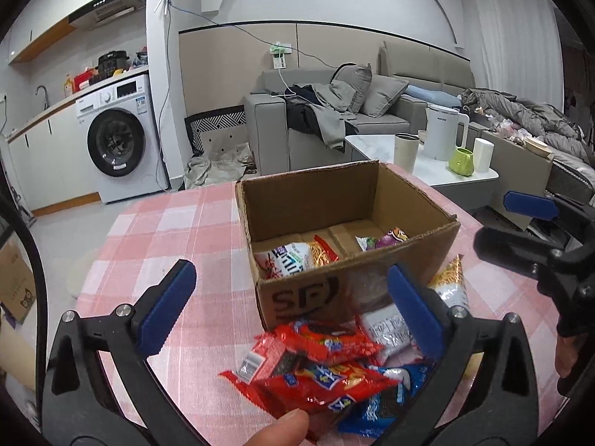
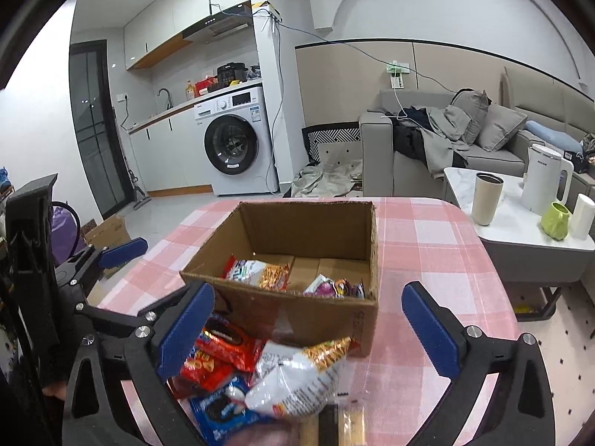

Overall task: Organize snacks
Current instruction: 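Open both grippers to drop the bags into the box, then move both tools back toward the remaining snacks on the table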

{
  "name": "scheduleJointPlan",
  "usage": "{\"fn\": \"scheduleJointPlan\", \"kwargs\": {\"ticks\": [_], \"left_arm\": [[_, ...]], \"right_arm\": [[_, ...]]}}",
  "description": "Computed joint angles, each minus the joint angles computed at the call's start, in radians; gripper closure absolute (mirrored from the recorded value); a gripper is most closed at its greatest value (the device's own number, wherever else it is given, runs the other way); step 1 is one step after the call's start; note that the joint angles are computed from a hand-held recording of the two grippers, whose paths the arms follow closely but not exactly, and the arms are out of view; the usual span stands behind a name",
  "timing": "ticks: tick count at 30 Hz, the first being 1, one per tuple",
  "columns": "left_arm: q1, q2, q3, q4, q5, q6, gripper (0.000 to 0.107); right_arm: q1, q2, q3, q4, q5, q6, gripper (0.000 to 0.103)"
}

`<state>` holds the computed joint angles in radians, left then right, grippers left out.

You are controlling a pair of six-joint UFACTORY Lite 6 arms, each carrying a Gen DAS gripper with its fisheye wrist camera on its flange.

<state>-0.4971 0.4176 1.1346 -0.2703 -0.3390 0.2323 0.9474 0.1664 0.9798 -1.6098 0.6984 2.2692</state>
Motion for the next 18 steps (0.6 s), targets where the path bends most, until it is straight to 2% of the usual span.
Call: {"fn": "scheduleJointPlan", "kwargs": {"ticks": [5, 9, 14, 18], "left_arm": [[0.007, -0.095, -0.13, 0.026, -0.037, -0.04, 0.004], [-0.006, -0.168, -0.228, -0.049, -0.073, 0.04, 0.004], [-0.036, -0.241, -0.341, -0.112, -0.141, 0.097, 0.004], [-0.036, -0.293, -0.413, -0.061, -0.158, 0.035, 0.004]], "right_arm": [[0.066, -0.063, -0.086, 0.026, 0.04, 0.031, 0.0], [0.099, -0.097, -0.15, 0.024, 0.053, 0.081, 0.0], [0.112, -0.108, -0.216, -0.006, 0.037, 0.17, 0.0], [0.101, -0.112, -0.237, -0.014, -0.009, 0.184, 0.0]]}}
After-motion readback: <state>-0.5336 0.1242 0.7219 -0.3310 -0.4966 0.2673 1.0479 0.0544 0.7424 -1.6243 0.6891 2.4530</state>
